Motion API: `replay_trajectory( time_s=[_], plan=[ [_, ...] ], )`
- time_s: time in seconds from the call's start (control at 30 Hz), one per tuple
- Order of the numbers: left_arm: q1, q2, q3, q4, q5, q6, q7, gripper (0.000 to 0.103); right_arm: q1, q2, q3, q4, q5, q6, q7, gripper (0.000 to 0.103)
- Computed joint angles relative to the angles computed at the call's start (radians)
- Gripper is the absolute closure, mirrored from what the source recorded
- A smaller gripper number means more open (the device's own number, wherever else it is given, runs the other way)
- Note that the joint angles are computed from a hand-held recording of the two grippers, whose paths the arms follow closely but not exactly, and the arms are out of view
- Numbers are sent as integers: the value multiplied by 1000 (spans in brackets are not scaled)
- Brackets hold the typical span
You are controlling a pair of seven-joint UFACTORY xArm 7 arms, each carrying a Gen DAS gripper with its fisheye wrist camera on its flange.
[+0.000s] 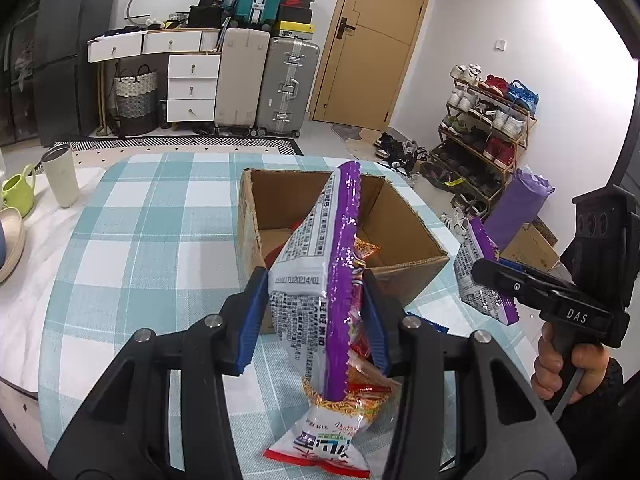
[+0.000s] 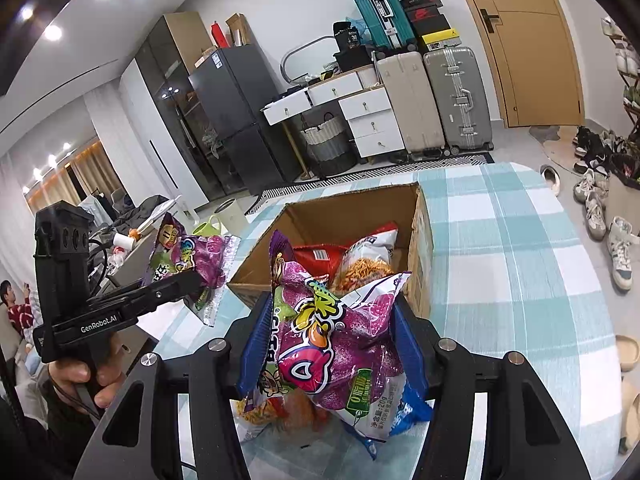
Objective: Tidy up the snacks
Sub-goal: 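Carry the pink candy bag with the right gripper while the left gripper carries the noodle bag over the box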
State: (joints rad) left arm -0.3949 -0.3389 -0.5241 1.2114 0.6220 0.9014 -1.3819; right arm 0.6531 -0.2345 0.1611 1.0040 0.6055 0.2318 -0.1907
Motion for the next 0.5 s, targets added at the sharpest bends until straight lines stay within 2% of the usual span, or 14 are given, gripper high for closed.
replay_trajectory(
  time_s=[0.2,0.5],
  plan=[
    [4,45,16,38,24,-13,17,61,-6,20,3,35,-5,3,0,45],
    [-15,104,68,83,55,-28,39,61,-47,86,35,119,-82,9,47,45]
  ],
)
